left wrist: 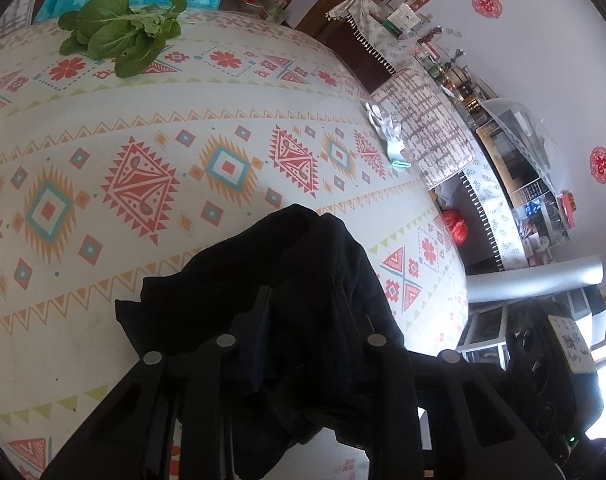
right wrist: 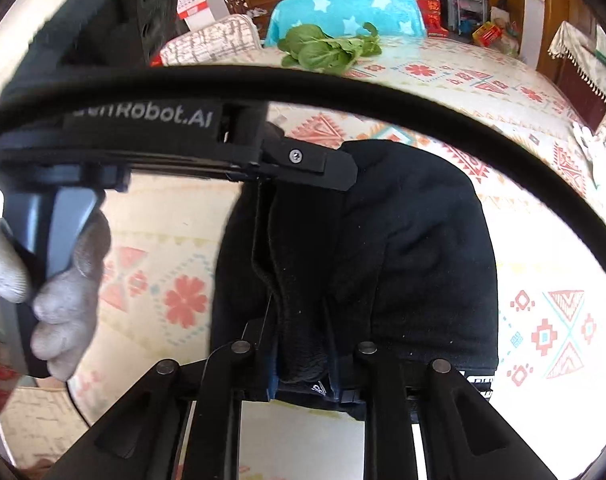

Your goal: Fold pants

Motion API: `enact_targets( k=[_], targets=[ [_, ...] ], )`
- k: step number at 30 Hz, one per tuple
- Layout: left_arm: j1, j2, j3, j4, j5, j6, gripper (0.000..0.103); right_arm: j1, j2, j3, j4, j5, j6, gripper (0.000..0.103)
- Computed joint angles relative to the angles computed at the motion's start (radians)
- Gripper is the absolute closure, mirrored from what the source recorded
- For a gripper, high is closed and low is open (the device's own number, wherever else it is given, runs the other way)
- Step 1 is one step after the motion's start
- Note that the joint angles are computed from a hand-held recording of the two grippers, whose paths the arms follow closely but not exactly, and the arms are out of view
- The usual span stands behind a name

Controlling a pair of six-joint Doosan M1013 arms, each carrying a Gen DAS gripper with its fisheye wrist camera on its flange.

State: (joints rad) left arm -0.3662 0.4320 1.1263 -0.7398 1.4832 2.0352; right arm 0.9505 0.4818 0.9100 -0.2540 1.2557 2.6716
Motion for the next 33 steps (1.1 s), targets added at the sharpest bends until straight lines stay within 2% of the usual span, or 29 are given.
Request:
enact_targets(
  k=[4,9,16,19,20,22,23,24,25,29,33],
  targets=[
    [0.021,-0.012,-0.003,-0.026,-0.004,0.005,0.077,-0.010,-0.006,-0.005,0.034,-0.057,-0.008,0.083],
    [0.046,-0.014,0.001,-0.023,-0.018,-0.015,0.077,-0.015,0.025,-0.055,0.080,-0.077,-0.054,0.083],
    [0.073,-0.007,0.031,0.002,-0.045,-0.071,0.076,-0.026,0.074,-0.115,0.160,-0.062,-0.114,0.083],
    [0.072,0.002,0.032,0.039,-0.061,-0.105,0.071,-0.033,0.091,-0.125,0.175,-0.042,-0.109,0.079],
    [0.071,0.005,0.030,0.049,-0.063,-0.116,0.070,-0.031,0.103,-0.139,0.167,-0.021,-0.110,0.075],
    [0.074,0.006,0.026,0.054,-0.065,-0.119,0.066,-0.024,0.120,-0.167,0.147,0.011,-0.119,0.052],
    [0.076,0.005,0.023,0.054,-0.067,-0.119,0.065,-0.020,0.125,-0.177,0.141,0.017,-0.127,0.046],
    [0.079,0.003,0.020,0.054,-0.072,-0.119,0.065,-0.015,0.129,-0.188,0.131,0.019,-0.139,0.034],
    [0.082,0.002,0.016,0.058,-0.081,-0.124,0.065,-0.009,0.131,-0.201,0.114,0.031,-0.152,0.026],
    [0.109,0.004,-0.010,0.049,-0.104,-0.171,0.063,0.023,0.126,-0.234,0.032,0.067,-0.180,0.025],
    [0.120,-0.026,0.000,0.064,-0.144,-0.184,0.062,0.028,0.058,-0.145,-0.043,0.046,-0.066,0.025]
  ],
)
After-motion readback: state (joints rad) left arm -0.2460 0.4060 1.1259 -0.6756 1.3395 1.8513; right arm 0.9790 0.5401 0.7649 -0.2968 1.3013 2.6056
